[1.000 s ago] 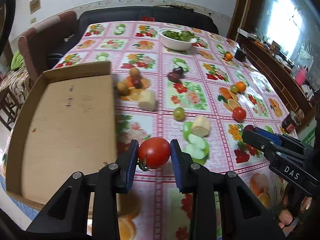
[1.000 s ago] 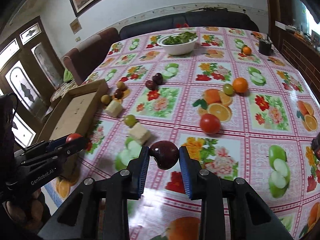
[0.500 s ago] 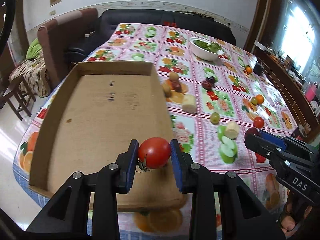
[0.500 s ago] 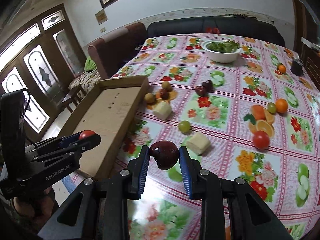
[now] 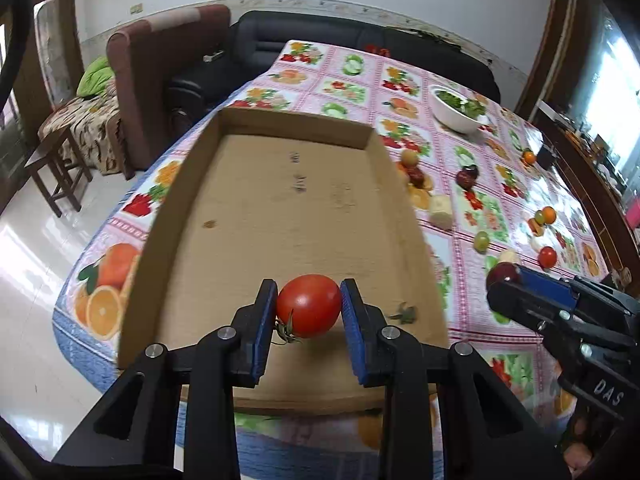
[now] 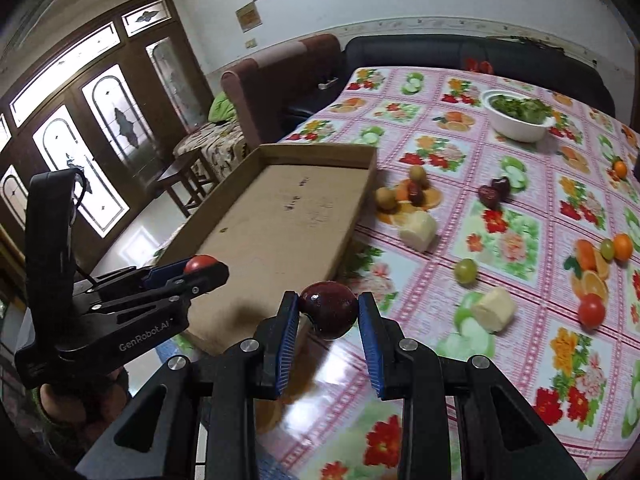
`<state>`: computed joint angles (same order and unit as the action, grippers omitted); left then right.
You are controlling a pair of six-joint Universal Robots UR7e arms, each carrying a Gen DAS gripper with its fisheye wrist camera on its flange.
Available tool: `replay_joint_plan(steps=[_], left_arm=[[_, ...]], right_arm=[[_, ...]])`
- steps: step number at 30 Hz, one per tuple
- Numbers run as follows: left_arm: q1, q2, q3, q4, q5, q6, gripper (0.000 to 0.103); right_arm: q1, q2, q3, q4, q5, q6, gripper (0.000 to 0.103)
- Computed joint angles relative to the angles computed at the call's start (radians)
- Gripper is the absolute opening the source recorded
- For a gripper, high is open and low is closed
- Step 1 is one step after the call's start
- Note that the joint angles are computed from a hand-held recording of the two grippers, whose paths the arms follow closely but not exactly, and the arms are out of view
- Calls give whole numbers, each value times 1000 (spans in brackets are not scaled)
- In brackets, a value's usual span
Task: Organize fruits
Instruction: 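Carry both fruits to the cardboard box and open both tools to drop them, then move both tools back over the table toward the cheese cube and tomato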
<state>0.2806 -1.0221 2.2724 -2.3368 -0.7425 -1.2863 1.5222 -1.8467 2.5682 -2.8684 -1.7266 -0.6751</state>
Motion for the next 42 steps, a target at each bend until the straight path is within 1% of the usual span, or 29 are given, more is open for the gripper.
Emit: replay_joint_plan(steps=[2, 4, 8, 12, 14, 16, 20, 22, 24, 25, 26, 28, 29, 31, 33, 35, 37, 39, 40, 42], left_arm=[[8, -19, 10, 9, -6, -11, 30], [16, -41, 23, 27, -10, -27, 30], [31, -63, 33, 59, -21, -42, 30], [53, -72, 45, 48, -40, -33, 30], [62, -71, 46, 44, -48, -23, 30], [72, -67, 47, 34, -58, -14, 30], [88, -64, 51, 12, -78, 4, 30], [82, -63, 44, 38, -75, 0, 31], [71, -64, 38, 66, -65, -13, 37], [61, -66, 39, 67, -59, -13, 44], [53, -67, 39, 72, -53, -18, 48], [38, -66, 30, 101, -43, -33, 48], [37, -66, 29, 99, -42, -32, 48], [30, -67, 27, 90, -45, -31, 48], [25, -64, 24, 72, -50, -22, 48], [17, -50, 12, 55, -53, -6, 48], [11, -29, -3, 32, -55, 20, 48], [1, -12, -13, 19, -54, 31, 52], [-4, 2, -23, 11, -54, 40, 57], [-12, 26, -36, -15, -59, 66, 58]], right_arm=[[24, 30, -1, 0, 0, 2, 30], [56, 83, -7, -1, -9, 15, 30], [97, 191, -17, -16, -24, 28, 30], [126, 317, -34, -65, -80, 41, 30], [131, 355, -43, -84, -109, 44, 30], [132, 381, -51, -91, -128, 47, 31], [133, 390, -50, -95, -143, 37, 32], [133, 396, -46, -111, -146, 30, 32], [128, 383, -44, -100, -140, 29, 35], [122, 370, -40, -96, -132, 29, 36], [124, 359, -39, -89, -128, 32, 37], [116, 329, -33, -79, -110, 30, 44], [112, 311, -30, -71, -102, 28, 46], [102, 271, -21, -60, -85, 24, 46], [79, 211, -14, -27, -54, 15, 46], [58, 154, -4, -4, -32, 11, 49], [23, 91, 8, 10, -10, 2, 55], [-16, 30, 19, 25, 4, -1, 55], [-48, -10, 23, 42, 18, -5, 55], [-87, -53, 21, 62, 28, -5, 55]])
